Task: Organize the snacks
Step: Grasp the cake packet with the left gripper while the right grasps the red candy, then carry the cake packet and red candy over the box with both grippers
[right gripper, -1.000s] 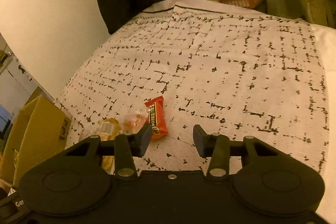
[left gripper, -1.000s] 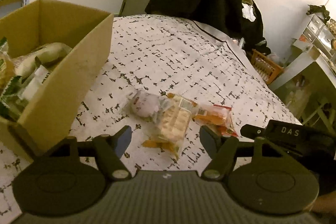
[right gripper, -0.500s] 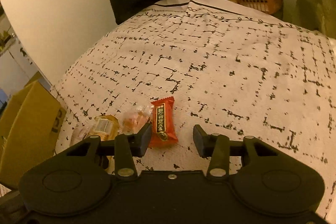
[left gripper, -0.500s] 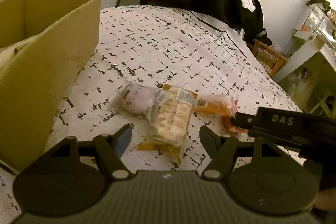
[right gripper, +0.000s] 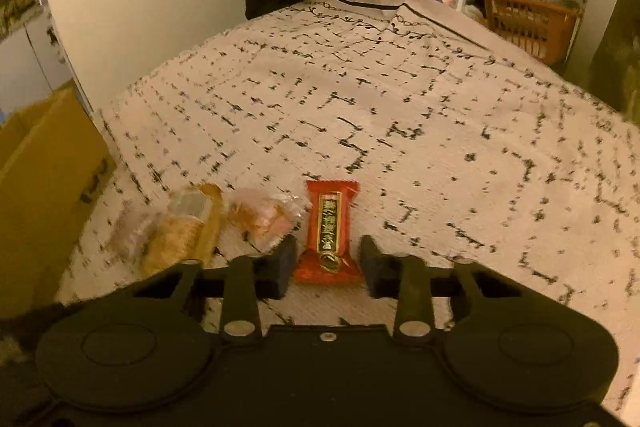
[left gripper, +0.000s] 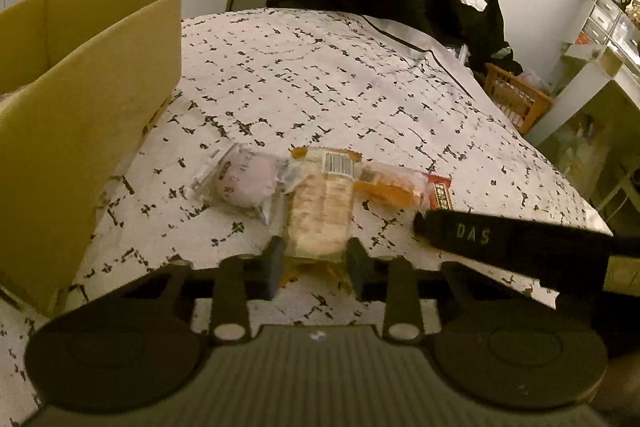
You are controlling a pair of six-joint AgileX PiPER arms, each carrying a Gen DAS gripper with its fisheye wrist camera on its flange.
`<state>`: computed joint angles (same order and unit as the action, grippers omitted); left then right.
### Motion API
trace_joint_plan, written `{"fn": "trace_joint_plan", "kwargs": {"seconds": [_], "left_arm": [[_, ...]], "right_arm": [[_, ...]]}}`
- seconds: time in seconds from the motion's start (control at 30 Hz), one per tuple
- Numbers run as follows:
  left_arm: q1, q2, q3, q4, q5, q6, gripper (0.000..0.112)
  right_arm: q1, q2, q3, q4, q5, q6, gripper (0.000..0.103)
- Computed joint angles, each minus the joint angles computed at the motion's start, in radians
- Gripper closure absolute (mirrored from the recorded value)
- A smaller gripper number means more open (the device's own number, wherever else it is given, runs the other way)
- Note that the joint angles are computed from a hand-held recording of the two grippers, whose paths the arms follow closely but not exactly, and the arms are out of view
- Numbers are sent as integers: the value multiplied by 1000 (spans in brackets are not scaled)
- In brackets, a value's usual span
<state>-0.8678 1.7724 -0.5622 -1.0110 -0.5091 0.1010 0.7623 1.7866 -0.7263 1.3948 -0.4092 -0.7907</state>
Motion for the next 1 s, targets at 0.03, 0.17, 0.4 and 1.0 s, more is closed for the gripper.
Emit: {"fn": "trace_joint_plan", "kwargs": {"seconds": [0.03,0.17,0.4,1.0], "left_arm": [[-3,-6,3,-2,3,0,85],[-41,-33,24,-53,-9,26,85],[-142,-121,76,-174,-73,121,85],[-166,-550,130,-664,-104,666,85]], "right_arm": [[-1,-8,6,1,3,6,72],[33,-36,16,100,-24,-70,74],[66,-132,64,173,-22,-42,86],[266,-264,89,283,-200,17,86]]}}
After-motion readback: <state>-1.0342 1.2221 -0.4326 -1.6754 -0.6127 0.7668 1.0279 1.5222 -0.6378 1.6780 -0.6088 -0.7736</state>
